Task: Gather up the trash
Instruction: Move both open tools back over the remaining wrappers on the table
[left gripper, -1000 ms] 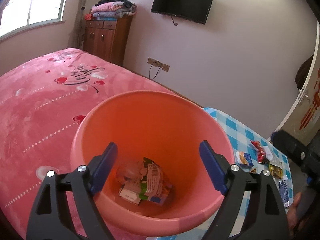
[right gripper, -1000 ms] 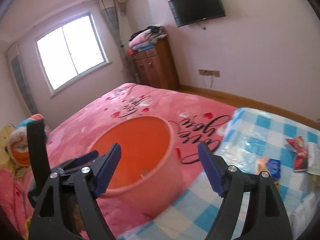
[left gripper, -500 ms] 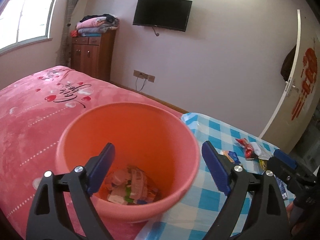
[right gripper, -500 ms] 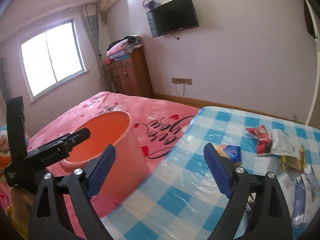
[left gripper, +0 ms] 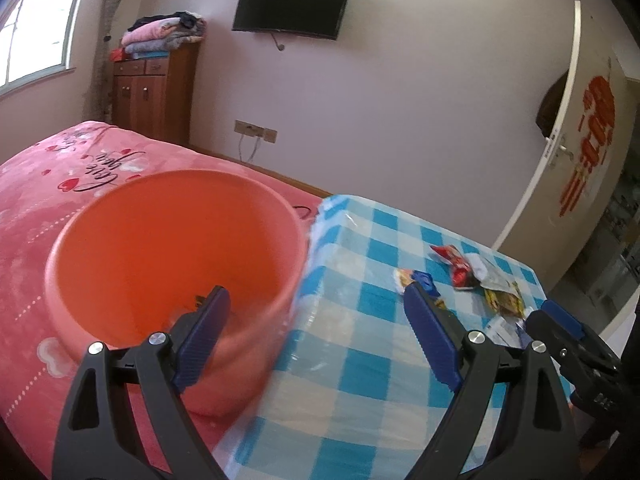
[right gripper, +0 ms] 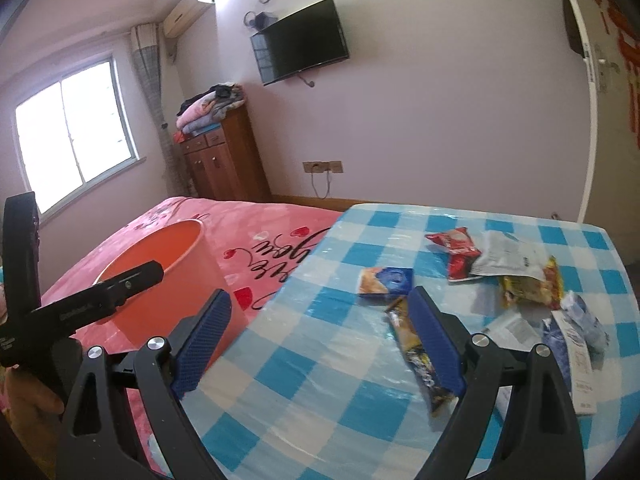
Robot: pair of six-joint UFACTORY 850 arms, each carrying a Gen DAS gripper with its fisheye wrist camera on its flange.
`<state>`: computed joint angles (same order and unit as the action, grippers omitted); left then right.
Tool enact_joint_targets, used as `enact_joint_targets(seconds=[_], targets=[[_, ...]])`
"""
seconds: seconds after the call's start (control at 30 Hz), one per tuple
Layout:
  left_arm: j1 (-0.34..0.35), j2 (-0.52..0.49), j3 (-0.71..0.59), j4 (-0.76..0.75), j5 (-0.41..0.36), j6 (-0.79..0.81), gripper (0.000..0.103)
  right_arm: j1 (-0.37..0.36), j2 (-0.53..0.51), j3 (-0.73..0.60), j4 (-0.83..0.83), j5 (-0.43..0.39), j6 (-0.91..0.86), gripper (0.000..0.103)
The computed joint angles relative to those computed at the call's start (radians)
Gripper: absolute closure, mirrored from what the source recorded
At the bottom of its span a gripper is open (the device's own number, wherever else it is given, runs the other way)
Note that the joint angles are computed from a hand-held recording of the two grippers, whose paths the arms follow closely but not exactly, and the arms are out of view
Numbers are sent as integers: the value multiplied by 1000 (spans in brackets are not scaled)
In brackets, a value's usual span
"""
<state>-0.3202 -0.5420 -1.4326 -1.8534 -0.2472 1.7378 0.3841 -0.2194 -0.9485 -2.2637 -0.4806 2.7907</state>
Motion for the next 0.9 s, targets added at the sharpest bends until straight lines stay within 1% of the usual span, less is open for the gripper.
enact_joint_targets(seconds=[0.03,0.17,0.2,0.27,0.3,0.37,0.47,0.63,0.77,0.9], targets=[[-4,0,1,15,-5,-14,14,0,6,10,8,-8,-4,14],[-33,10,18,-92,39,111,14,-8,27,49,2,-24,19,14],[-37,14,21,-76,37,99,14,-11,33,60,-3,-26,30,14],[-42,10,14,26,23,-1,14,-16,44,79,-12,-31,48,14],[-45,10,13,46,26,-22,14,-18,50,90,-17,-36,57,14],[-55,9,16,35,35,-12,14,-23,61,112,-26,-47,72,14],[-68,5,11,109,37,-86,14,-31,79,144,-30,-62,84,14],[-101,1,16,101,47,-58,14,-59,106,190,-66,-71,142,14],[-123,-5,16,137,55,-79,14,-84,127,225,-92,-77,184,14],[-147,-12,13,209,59,-138,14,-116,145,259,-117,-79,225,14]])
